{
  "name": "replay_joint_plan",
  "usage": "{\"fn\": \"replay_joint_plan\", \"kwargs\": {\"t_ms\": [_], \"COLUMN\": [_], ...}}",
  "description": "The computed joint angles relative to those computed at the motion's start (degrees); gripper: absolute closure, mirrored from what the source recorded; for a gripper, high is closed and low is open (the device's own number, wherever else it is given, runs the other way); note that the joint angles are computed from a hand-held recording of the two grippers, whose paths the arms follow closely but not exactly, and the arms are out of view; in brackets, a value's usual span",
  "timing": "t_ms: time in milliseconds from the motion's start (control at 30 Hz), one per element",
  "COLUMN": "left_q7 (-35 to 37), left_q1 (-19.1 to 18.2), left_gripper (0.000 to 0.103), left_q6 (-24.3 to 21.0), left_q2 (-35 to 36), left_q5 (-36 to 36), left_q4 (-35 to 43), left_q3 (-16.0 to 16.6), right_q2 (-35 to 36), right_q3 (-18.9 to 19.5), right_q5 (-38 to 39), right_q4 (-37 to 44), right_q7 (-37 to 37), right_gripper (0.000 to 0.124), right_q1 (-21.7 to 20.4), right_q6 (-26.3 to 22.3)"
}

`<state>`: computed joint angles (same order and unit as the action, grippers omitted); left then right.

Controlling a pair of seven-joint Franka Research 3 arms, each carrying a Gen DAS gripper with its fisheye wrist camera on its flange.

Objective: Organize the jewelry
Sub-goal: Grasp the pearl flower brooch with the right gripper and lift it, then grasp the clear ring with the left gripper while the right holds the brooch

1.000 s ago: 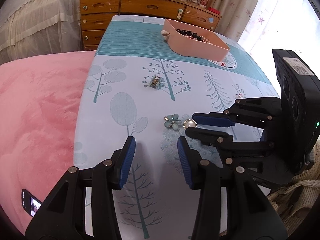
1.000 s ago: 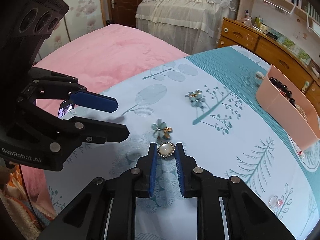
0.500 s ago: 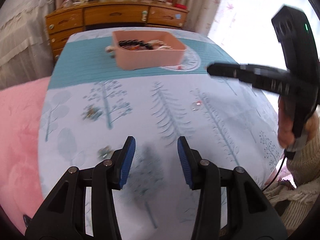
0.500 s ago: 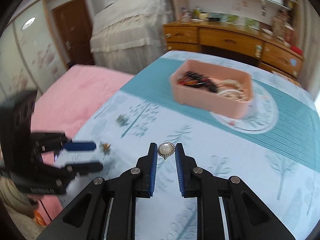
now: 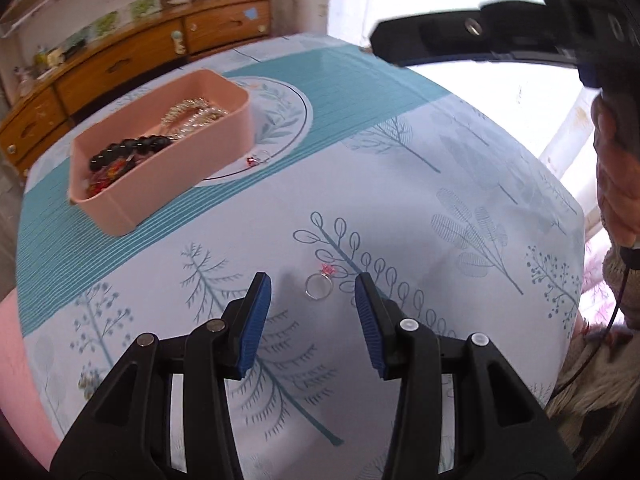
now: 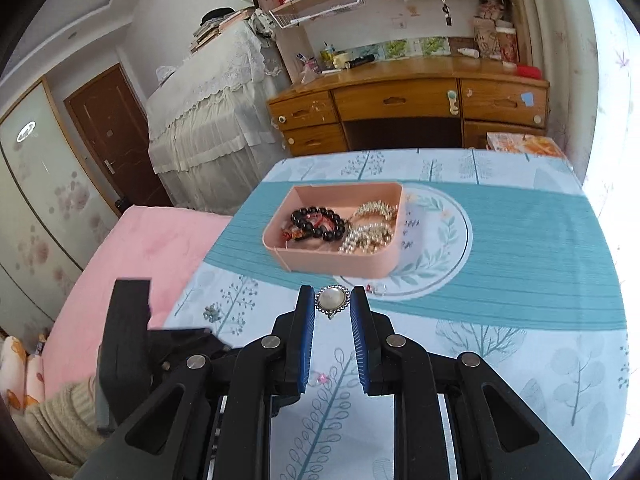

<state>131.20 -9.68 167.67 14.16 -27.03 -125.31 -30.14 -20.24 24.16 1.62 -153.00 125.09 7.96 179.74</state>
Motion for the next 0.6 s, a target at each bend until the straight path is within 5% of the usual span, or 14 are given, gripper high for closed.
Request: {"fn": "replay_joint_plan", "kwargs": {"t_ms": [300,400,600], "left_q7": [4.0,1.2,1.5], "left_q1": [0.3,-1.4,1.0], "left_gripper": [0.063,0.073,0.087], "left_q6": [-1.5,-2.2,-3.3], "left_q2": [5.0,6.4,7.2], "left_q5": [6.1,10.7,12.5], "left_q4": [4.3,5.7,6.4], "left_q3": [-0.5,1.1,-1.3], "right_q2": [4.7,6.6,8.1], "right_q3": [-13.9,-21.0,-31.3], "right_q5": [9.0,10.1,7.6], "right_q4": [-5.9,-6.6,-7.2], "right_q7": [-7.2,-9.0,-8.2], "right_gripper": [0.106,0.106,0.106], "right_q1": [15.1,21.7,30.5], "right_q6": [8.3,11.0,13.3]}}
